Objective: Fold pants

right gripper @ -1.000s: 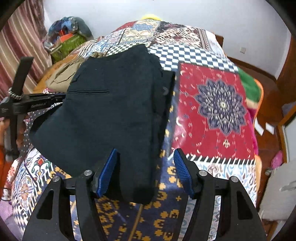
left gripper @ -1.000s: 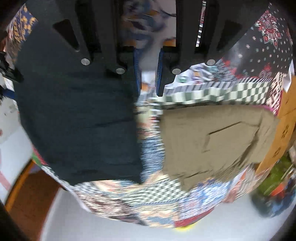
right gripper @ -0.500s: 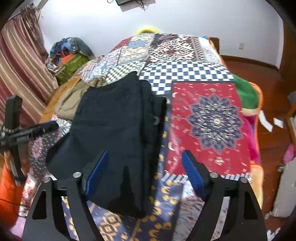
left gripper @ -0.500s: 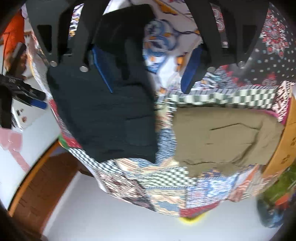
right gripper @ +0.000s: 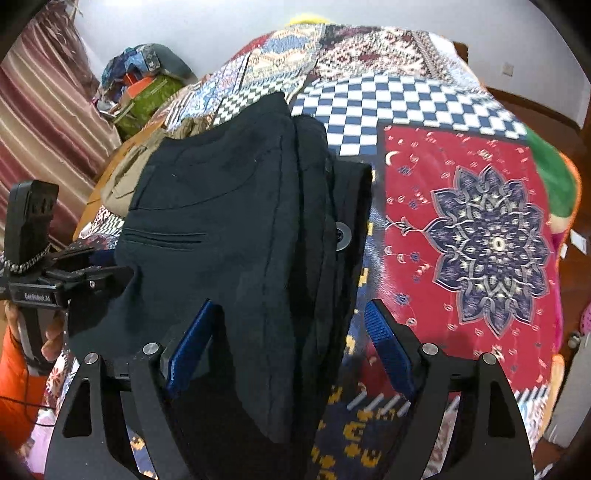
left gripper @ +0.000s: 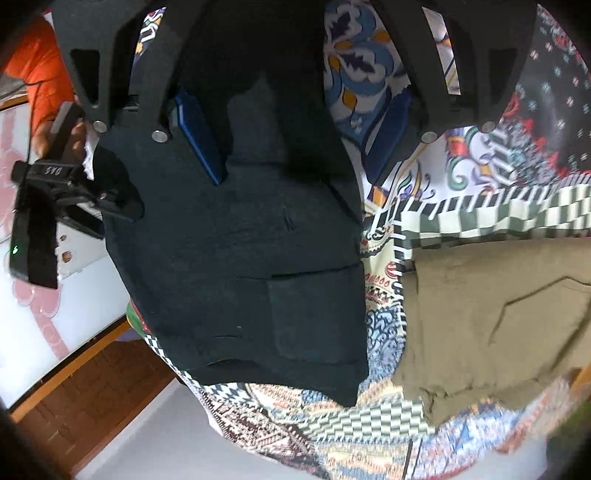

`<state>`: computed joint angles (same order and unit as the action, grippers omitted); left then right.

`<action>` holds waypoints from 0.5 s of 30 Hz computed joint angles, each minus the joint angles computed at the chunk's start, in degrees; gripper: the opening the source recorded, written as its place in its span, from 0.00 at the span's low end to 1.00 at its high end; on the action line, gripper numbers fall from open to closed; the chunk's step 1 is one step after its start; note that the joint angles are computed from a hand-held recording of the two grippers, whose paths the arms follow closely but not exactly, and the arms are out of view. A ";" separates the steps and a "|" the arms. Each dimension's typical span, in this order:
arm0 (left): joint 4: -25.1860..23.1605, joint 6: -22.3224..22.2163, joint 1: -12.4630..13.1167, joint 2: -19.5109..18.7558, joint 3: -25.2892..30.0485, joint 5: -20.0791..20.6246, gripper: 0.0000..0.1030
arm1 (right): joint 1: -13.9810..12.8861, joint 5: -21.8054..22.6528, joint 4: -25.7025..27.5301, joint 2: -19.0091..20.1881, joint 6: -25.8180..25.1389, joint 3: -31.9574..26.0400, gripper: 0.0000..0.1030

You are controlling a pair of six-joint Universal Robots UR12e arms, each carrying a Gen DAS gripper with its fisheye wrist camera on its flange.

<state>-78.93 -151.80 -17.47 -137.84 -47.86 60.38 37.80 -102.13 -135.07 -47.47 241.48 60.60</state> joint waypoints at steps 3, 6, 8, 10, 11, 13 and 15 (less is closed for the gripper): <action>-3.98 -0.51 0.15 -2.23 3.57 -2.22 0.78 | -0.25 1.23 -1.33 0.31 -0.22 0.14 0.80; -5.59 0.63 -0.25 -3.72 6.20 -2.30 0.78 | -0.24 1.47 -1.78 0.65 -1.11 -0.32 0.82; -6.02 1.68 -0.74 -4.36 7.47 -1.78 0.77 | -0.10 1.24 -1.61 0.86 -1.47 -0.77 0.82; -6.15 2.93 -1.12 -4.47 7.82 -1.90 0.76 | -0.02 1.05 -1.64 0.94 -1.86 -0.94 0.82; -6.64 4.10 -1.34 -4.55 8.10 -2.38 0.76 | -0.01 0.89 -1.73 0.92 -2.06 -0.92 0.80; -6.08 5.31 -1.84 -4.41 7.89 -1.92 0.76 | 0.07 0.78 -2.28 0.85 -2.53 -0.75 0.74; -4.90 6.10 -2.19 -4.08 7.16 -0.93 0.76 | 0.09 1.11 -2.38 0.77 -2.87 -0.73 0.69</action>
<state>-83.83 -145.70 -19.66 -141.92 -40.69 59.45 37.88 -101.02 -137.45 -46.70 238.61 59.87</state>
